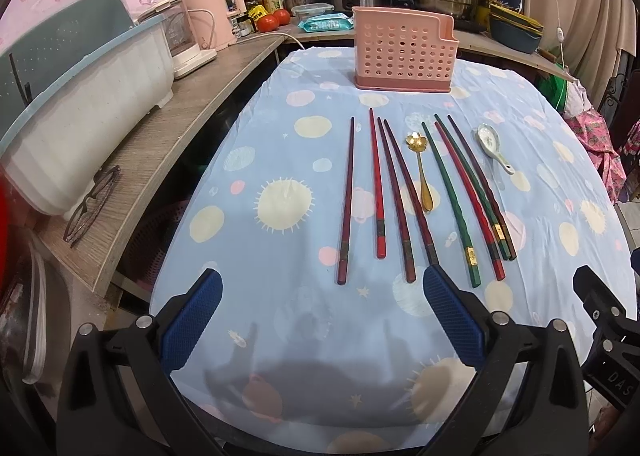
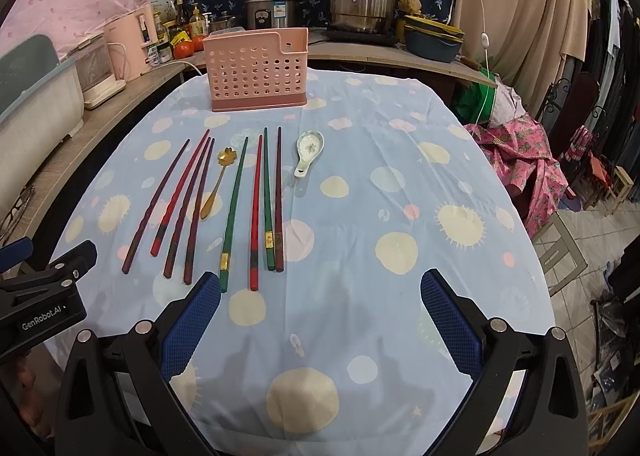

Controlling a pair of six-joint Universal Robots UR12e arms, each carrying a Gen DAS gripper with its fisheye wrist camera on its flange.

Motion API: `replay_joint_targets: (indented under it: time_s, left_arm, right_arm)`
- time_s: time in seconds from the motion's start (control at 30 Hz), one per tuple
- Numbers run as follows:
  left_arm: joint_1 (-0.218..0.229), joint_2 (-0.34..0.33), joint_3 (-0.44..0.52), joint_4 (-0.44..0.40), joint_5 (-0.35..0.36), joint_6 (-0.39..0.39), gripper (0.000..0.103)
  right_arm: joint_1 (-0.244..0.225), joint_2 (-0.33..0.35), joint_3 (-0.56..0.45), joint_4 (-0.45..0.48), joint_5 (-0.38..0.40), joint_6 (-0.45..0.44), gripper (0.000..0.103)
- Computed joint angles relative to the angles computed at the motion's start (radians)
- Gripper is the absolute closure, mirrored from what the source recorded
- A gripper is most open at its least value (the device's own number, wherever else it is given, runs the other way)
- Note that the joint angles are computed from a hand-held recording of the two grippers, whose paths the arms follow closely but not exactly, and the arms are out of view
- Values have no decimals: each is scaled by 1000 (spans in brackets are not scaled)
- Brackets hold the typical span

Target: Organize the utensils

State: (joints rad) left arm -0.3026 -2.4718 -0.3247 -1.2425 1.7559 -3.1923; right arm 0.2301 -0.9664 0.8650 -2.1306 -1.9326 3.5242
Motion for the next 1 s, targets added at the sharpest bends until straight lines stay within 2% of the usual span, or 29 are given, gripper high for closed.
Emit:
replay_joint_targets:
  time_s: [1.0]
  left_arm:
    - [2, 6, -10, 1, -6, -2, 7]
  right_arm:
    - [1, 0, 1, -4, 12, -3, 7]
